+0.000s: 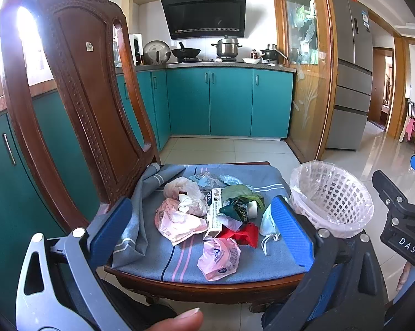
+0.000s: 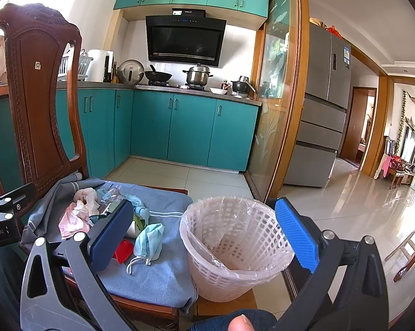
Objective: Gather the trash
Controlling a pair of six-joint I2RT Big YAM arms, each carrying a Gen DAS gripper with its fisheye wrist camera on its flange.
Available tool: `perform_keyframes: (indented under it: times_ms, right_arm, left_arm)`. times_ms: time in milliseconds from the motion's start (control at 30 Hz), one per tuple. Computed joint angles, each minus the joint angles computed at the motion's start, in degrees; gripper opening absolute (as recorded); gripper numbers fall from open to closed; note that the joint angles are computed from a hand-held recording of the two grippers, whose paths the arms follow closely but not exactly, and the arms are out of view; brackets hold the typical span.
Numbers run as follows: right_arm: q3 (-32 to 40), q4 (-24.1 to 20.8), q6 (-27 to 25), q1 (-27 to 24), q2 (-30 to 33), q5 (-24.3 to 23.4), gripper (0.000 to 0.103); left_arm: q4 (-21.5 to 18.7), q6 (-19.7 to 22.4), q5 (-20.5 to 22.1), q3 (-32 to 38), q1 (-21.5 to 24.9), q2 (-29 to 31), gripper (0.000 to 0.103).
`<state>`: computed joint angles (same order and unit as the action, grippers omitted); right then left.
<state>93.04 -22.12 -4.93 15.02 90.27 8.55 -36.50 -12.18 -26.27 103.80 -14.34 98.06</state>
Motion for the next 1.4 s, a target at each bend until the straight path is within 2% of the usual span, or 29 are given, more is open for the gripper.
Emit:
perform_keyframes:
  times_ms: [1400]
  right_arm:
    - [-0.43,0.16,-0.57,-0.46,-0.07,0.32,0.1]
  left_arm:
    - [-2.29,-0.43,0.17,0.85,0.27,1.17,0.1]
